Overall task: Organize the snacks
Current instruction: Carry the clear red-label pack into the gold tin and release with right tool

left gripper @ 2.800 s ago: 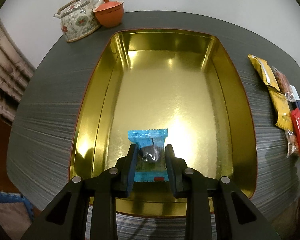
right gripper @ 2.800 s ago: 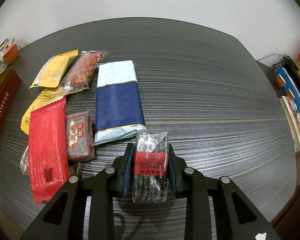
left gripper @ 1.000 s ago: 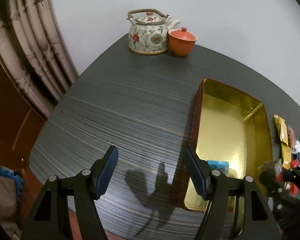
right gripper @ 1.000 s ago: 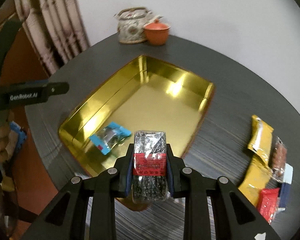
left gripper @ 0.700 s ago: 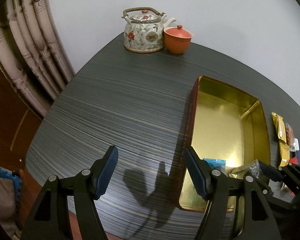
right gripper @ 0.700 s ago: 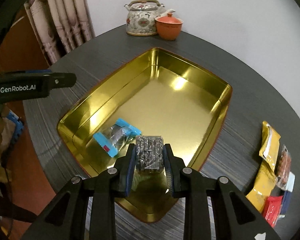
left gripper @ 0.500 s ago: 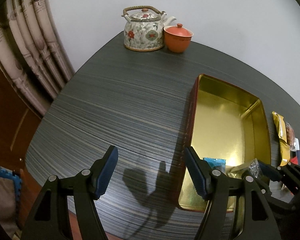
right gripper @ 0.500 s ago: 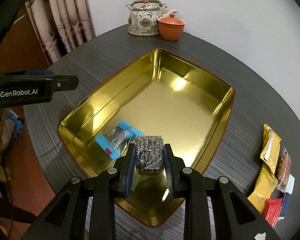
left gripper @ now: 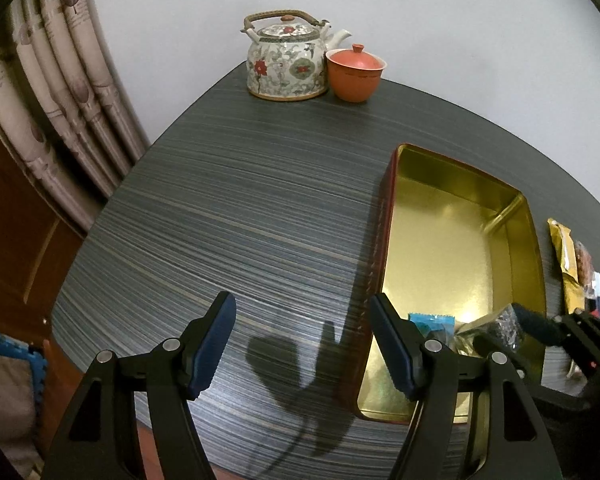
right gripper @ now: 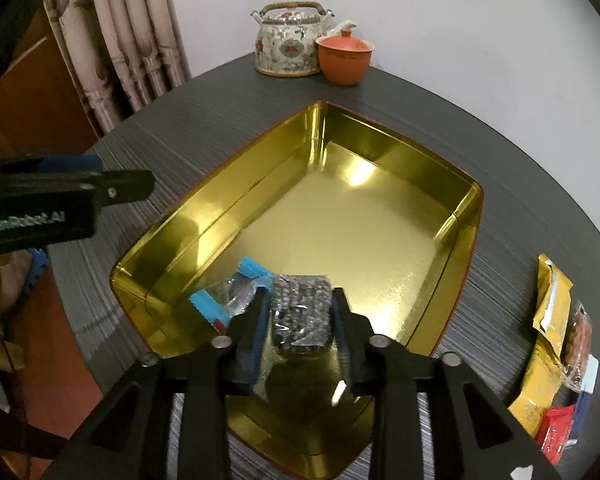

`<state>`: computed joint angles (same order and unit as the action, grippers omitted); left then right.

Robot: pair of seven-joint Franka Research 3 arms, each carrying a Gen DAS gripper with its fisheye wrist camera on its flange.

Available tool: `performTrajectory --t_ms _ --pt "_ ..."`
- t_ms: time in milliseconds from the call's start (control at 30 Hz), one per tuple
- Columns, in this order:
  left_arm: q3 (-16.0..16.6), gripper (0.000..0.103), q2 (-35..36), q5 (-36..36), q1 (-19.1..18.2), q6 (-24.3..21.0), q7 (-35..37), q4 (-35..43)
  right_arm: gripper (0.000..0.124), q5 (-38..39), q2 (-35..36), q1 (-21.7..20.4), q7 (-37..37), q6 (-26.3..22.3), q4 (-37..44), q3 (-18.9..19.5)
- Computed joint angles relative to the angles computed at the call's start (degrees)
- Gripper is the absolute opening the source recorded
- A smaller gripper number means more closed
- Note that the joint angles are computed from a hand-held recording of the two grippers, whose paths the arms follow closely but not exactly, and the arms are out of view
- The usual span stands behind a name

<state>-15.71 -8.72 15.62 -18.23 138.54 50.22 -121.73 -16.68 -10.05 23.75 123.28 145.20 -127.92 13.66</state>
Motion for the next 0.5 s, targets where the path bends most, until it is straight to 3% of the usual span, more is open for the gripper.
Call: performTrajectory --t_ms 233,500 --pt "-0.17 0.070 0.12 0.82 0.01 -0.60 -0.41 0.29 0.051 0.24 -4.30 -1.67 1.30 2.07 -2.85 -0.02" --pt "-0.64 0.070 0.44 2.57 -0.27 -1.83 -0.97 0.94 0.052 -0.09 -13.76 -7.89 3.22 0.77 -9.04 0.18"
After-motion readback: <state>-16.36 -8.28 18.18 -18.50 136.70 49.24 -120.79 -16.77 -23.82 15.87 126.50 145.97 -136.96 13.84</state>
